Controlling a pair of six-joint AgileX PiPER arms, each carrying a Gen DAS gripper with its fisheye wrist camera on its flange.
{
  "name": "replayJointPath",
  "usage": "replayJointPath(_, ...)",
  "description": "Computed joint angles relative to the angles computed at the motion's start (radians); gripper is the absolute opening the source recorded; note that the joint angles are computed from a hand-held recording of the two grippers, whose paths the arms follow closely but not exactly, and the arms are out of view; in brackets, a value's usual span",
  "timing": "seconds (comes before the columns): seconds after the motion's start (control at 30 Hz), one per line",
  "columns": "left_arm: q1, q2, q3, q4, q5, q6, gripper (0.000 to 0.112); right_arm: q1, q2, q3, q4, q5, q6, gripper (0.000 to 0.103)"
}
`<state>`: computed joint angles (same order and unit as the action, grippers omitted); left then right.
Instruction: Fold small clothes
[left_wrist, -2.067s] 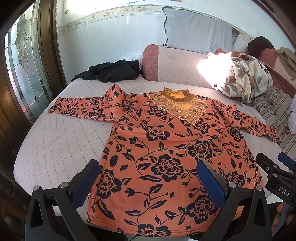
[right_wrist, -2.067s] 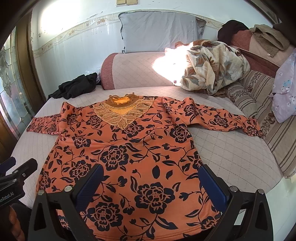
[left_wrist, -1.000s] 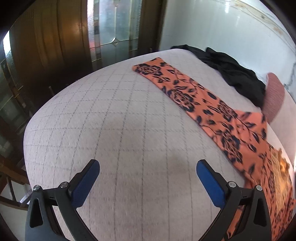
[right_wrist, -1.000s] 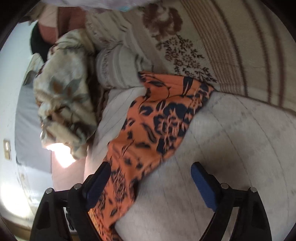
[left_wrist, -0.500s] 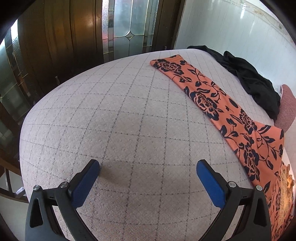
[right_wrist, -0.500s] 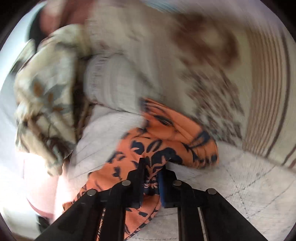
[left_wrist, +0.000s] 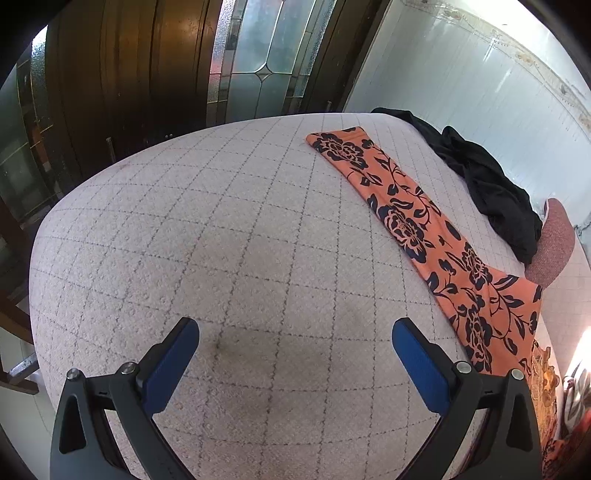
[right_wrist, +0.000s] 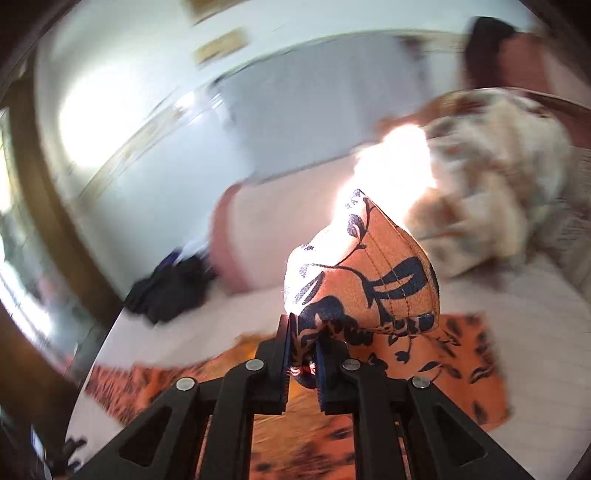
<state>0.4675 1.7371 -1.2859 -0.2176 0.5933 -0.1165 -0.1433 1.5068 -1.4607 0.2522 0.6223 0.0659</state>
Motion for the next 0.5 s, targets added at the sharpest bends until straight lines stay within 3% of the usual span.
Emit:
replayJointPath(0.07, 0.012, 0.007, -0.007, -0.025, 0.012, 0.024, 0.103, 0.147, 0.074, 0.011, -0.075, -0.025, 0.105, 0.018)
replayJointPath(0.1, 0.017, 0.010, -0.009, -0.037, 0.016, 0.036, 0.103, 0.199, 0.126, 0.005, -0.088, -0.018, 0.127, 0.031)
replayJointPath(0.13, 0.021, 0.012, -0.011, -0.043, 0.021, 0.044, 0.103, 0.243, 0.173, -0.001, -0.108, -0.006, 0.135, 0.065)
replayJointPath(0.17, 0.023, 0.014, -0.013, -0.048, 0.024, 0.049, 0.103, 0.283, 0.229, -0.004, -0.131, 0.005, 0.145, 0.085)
replayJointPath(0.2, 0.025, 0.013, -0.012, -0.055, 0.025, 0.058, 0.103, 0.297, 0.263, 0.004, -0.114, 0.001, 0.132, 0.093)
replayJointPath(0.33, 0.024, 0.008, -0.009, -0.066, 0.022, 0.081, 0.103, 0.270, 0.210, 0.151, 0.116, -0.037, -0.049, 0.093)
replayJointPath(0.43, 0.013, 0.006, -0.009, -0.070, 0.023, 0.083, 0.103, 0.219, 0.184, 0.098, 0.129, -0.020, -0.039, 0.093)
replayJointPath(0.5, -0.002, 0.001, -0.006, -0.061, 0.017, 0.080, 0.103, 0.155, 0.192, 0.064, 0.228, 0.012, -0.071, 0.093)
